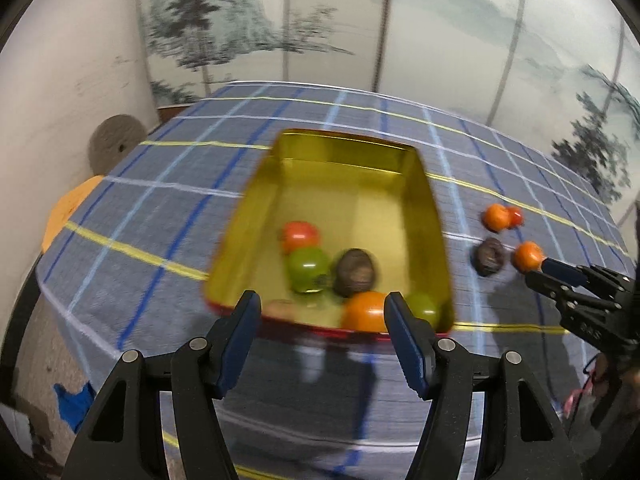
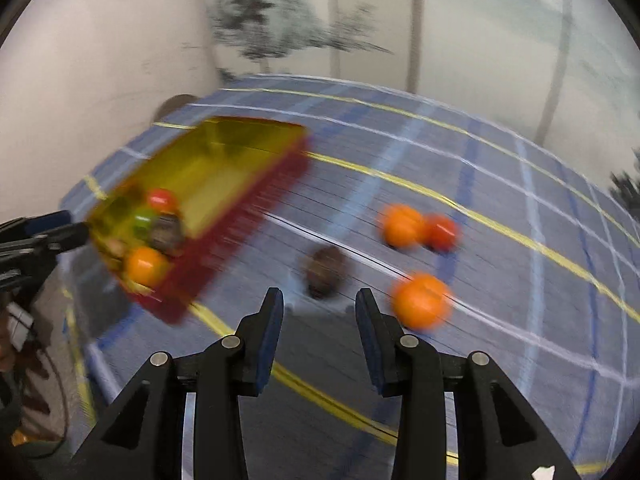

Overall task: Organize fruits
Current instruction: 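Move the right gripper to the mandarin orange and grasp it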

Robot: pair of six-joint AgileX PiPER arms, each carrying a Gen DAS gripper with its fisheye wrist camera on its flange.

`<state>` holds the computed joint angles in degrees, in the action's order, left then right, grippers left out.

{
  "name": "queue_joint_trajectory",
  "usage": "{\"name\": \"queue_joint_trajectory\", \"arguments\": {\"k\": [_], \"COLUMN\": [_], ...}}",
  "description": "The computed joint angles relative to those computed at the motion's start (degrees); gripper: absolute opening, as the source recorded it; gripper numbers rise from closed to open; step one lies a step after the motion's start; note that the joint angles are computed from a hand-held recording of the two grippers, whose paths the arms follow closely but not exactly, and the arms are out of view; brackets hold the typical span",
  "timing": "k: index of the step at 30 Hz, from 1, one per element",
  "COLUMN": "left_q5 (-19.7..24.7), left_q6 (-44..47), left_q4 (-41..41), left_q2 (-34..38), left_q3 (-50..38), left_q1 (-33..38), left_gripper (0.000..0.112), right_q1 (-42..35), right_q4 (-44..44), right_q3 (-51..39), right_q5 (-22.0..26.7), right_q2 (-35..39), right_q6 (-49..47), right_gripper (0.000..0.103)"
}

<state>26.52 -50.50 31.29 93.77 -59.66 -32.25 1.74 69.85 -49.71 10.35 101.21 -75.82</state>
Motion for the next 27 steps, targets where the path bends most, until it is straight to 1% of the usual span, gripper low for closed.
{"name": "queue_joint_trajectory", "arguments": {"k": [4, 6, 8, 13, 15, 23, 25, 27], "left_q5": [1.6, 2.3, 3.2, 4.9, 5.9, 8.2, 8.9, 9.6], "left_q6": [4.9, 7.7, 10.4, 15.6, 17.0, 20.8, 21.4, 21.9], "left_q4": [-4.2, -6.3, -8.4, -12.3, -13.1, -16.1, -16.6, -16.9], "left_q2": [4.5, 6.9, 9.2, 13.6, 15.3, 19.9, 20.8, 21.6], "left_q3": [-5.9, -9.3, -12.7, -19.0, -21.6, -27.6, -29.2, -30.5], "left_q1": [-2.9, -3.8, -4.5, -5.4, -5.7, -7.0, -7.3, -7.7], "left_gripper": [0.065, 0.065, 0.065, 0.065, 0.065, 0.065, 0.065, 0.065], "right_q1": [-6.8, -7.8, -8.9, -8.0, -7.5, -6.6, -6.8, -6.7], "right_q4": [-3.0, -3.1, -4.0, -4.8, -6.4, -5.2, -3.6, -3.0], "right_q3": [-0.8, -1.5, -3.4, -6.0, -7.2, -8.8, -9.1, -9.4], "right_q5": [2.2, 2.3, 3.9, 4.0, 3.6, 2.3, 2.9, 2.7], "right_q2": [3.1, 4.3, 6.1, 8.6, 9.7, 11.0, 11.3, 11.6], "right_q6": [1.9, 1.6, 2.3, 2.3, 3.7, 1.9, 0.2, -0.1], "right_gripper": [0.036, 0.036, 0.035, 0.036, 0.036, 0.038, 0.043, 0.044]}}
